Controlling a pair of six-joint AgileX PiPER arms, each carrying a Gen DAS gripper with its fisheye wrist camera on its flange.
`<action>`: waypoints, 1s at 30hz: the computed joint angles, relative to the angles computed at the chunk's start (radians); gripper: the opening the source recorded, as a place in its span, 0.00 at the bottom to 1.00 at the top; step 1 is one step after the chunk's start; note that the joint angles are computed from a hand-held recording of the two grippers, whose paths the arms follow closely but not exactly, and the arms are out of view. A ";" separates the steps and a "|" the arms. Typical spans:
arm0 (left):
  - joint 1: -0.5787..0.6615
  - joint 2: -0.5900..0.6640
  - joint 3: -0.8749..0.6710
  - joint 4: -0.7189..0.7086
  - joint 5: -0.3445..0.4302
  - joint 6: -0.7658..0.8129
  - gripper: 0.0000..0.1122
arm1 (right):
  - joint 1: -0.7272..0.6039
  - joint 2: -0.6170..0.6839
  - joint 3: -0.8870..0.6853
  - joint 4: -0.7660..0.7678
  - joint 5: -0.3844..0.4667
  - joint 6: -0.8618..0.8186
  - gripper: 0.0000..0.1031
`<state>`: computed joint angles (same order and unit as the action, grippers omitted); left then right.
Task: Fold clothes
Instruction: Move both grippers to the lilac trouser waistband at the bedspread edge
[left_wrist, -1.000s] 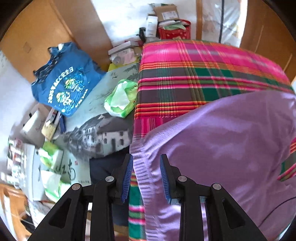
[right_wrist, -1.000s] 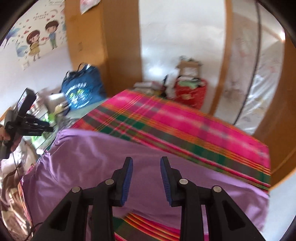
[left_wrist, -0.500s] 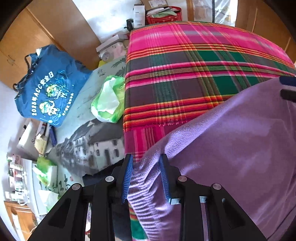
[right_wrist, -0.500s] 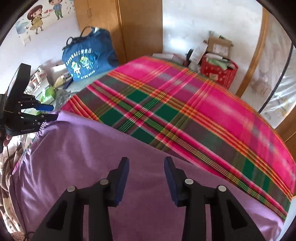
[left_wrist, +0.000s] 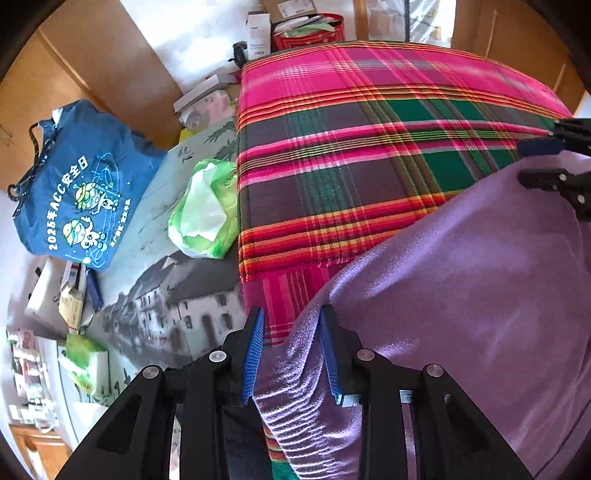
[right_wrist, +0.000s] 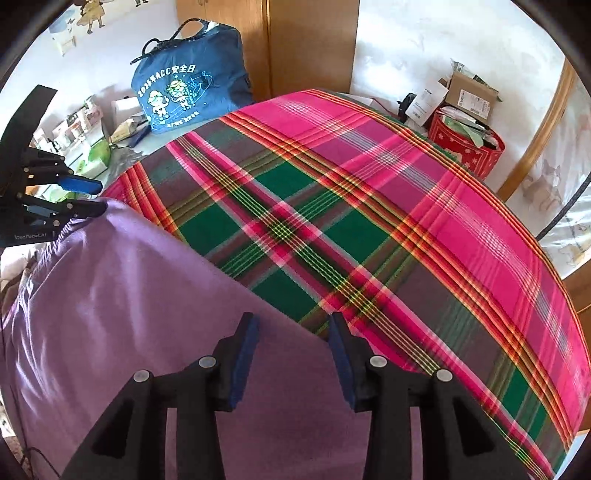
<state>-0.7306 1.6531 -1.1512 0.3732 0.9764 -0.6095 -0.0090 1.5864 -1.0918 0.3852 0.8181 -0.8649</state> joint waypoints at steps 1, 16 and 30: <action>0.001 -0.005 0.007 0.001 -0.008 0.004 0.29 | -0.008 0.003 -0.003 0.010 0.008 -0.015 0.40; 0.068 -0.086 0.132 -0.022 -0.153 0.018 0.55 | -0.047 0.012 0.001 0.087 0.036 -0.107 0.41; -0.057 -0.062 0.106 0.070 -0.108 0.036 0.16 | -0.066 -0.018 0.057 0.143 -0.006 -0.168 0.41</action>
